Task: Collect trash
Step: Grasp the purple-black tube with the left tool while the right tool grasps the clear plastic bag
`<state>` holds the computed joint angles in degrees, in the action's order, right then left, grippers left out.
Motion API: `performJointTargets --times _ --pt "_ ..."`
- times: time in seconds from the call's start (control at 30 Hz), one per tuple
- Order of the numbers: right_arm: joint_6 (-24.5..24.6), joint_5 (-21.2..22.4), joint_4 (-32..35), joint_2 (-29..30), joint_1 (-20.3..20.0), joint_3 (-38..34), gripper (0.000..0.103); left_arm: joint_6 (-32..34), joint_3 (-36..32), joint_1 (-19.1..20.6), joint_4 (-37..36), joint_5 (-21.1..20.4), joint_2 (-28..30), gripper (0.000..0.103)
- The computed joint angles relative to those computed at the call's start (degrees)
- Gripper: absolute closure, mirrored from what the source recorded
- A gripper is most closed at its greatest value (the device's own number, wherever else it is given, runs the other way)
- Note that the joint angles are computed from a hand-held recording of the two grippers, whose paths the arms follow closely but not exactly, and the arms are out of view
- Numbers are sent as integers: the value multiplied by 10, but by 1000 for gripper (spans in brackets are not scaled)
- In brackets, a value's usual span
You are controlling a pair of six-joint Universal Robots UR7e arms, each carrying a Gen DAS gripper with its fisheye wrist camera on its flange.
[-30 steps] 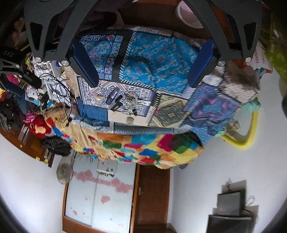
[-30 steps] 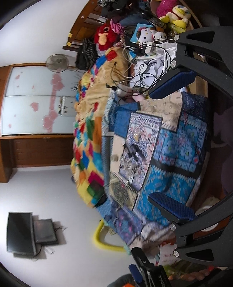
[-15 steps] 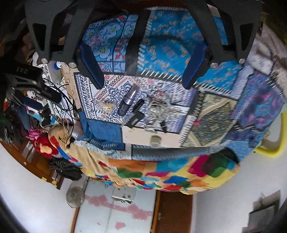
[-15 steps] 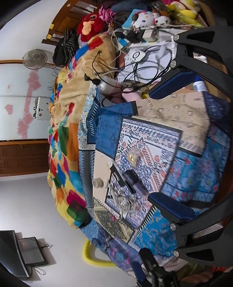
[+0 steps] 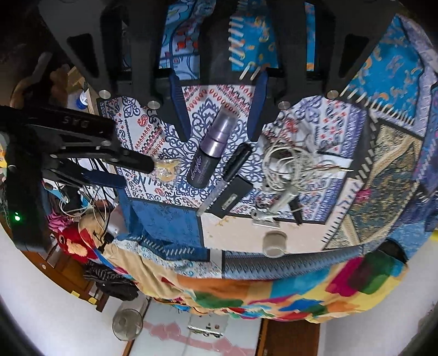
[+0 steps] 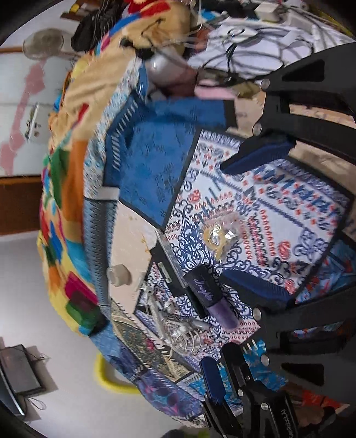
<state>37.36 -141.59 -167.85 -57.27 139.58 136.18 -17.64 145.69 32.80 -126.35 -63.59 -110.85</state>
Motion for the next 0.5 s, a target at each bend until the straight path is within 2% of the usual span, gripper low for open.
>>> performJointTargets --times 0.13,0.2,0.3,0.5 --pt "-60 17 -42 18 -23 1 41 28 2 14 -42 -2 42 61" --pt "-76 23 -49 23 -32 2 53 38 3 18 -56 1 58 61" --pt "-85 23 -49 26 -37 5 63 51 1 25 -79 3 85 61" --pt "-86 34 -57 14 -41 15 76 64 -3 28 -106 4 127 61"
